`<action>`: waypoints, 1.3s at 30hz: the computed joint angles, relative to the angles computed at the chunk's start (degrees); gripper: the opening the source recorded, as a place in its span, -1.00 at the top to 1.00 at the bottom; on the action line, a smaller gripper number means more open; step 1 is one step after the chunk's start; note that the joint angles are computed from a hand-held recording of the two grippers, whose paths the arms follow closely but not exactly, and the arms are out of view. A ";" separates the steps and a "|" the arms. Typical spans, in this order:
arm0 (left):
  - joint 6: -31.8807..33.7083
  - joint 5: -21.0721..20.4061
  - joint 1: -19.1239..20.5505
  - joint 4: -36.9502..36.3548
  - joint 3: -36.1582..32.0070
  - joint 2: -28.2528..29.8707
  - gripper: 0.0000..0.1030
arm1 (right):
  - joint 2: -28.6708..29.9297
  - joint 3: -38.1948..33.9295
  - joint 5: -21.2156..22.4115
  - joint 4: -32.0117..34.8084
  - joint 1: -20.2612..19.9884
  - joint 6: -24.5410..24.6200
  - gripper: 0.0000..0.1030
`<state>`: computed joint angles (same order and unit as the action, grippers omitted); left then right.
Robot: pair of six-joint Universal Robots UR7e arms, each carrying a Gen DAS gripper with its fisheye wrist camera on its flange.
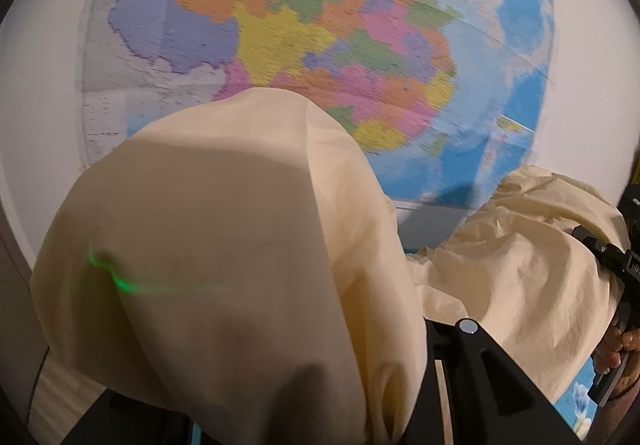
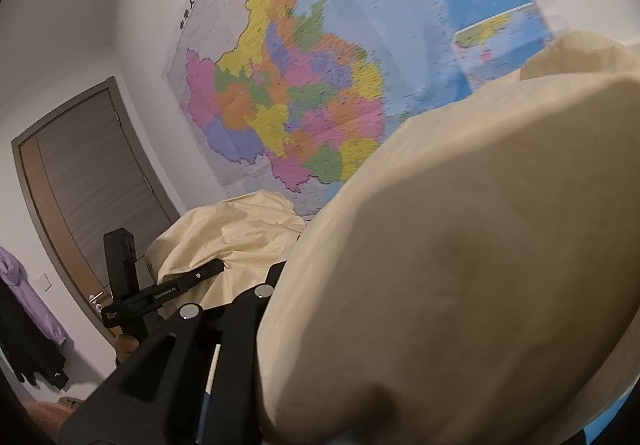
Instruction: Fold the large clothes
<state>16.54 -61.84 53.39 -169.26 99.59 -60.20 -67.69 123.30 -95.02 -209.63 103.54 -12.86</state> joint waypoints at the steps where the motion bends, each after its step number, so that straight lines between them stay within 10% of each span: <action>1: 0.00 0.34 0.18 -0.10 -0.41 0.12 0.56 | 0.66 -0.96 0.23 0.75 0.00 0.05 0.68; 22: 6.22 10.01 5.80 -4.22 -13.09 6.86 0.56 | 15.74 -19.16 2.77 9.99 0.81 0.79 0.68; 39: 16.51 16.53 15.72 -7.71 -41.44 25.03 0.56 | 37.13 -39.52 0.75 12.46 1.06 -5.72 0.68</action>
